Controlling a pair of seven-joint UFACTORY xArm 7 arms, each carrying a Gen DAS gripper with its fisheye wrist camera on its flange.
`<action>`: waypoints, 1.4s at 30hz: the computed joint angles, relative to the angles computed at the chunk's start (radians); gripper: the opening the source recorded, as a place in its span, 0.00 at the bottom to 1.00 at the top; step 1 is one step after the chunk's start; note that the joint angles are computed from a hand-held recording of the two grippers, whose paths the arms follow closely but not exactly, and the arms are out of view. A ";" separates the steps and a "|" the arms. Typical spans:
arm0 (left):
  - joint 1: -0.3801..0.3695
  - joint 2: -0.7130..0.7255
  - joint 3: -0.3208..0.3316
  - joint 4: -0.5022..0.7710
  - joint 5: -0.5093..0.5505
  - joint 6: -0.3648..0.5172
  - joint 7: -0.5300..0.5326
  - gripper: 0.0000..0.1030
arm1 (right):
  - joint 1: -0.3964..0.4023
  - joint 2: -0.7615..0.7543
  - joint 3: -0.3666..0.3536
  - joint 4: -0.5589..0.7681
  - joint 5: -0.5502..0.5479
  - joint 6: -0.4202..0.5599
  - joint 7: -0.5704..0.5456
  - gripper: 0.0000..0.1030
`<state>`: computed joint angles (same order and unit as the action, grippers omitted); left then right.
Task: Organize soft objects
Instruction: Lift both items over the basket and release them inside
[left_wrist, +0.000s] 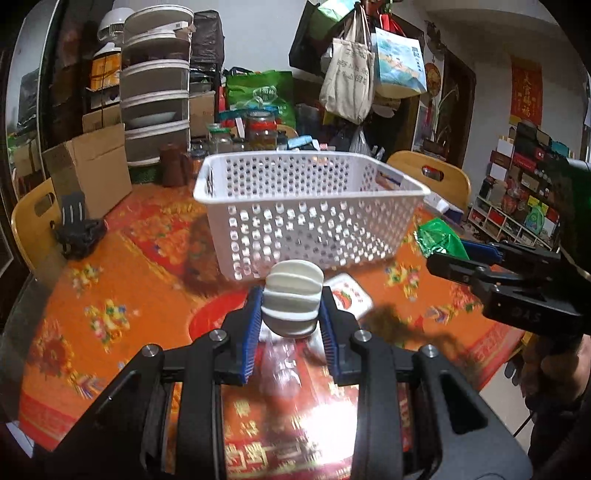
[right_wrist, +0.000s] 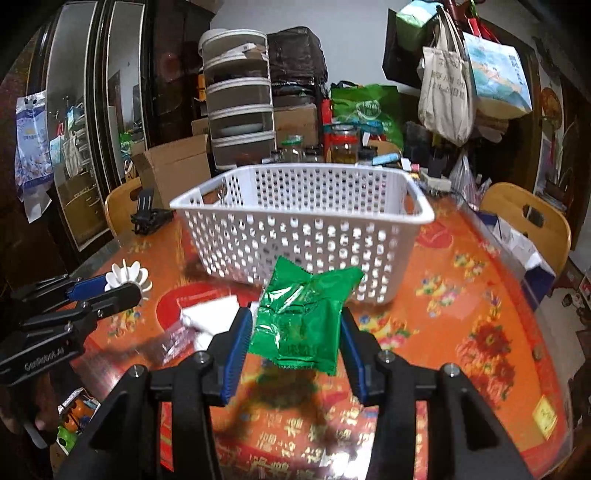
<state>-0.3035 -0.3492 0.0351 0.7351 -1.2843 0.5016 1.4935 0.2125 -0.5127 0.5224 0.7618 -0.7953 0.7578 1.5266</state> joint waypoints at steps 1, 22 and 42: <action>0.003 0.007 0.000 0.016 0.010 0.005 -0.015 0.27 | 0.002 -0.005 -0.011 0.003 0.001 -0.004 -0.012 0.45; 0.068 0.431 -0.134 0.658 0.440 0.122 -0.581 0.27 | -0.105 0.133 -0.160 0.238 0.093 -0.047 -0.374 0.45; -0.022 0.948 -0.199 1.254 1.076 0.312 -1.112 0.27 | -0.040 0.429 -0.372 0.412 0.273 -0.013 -0.585 0.45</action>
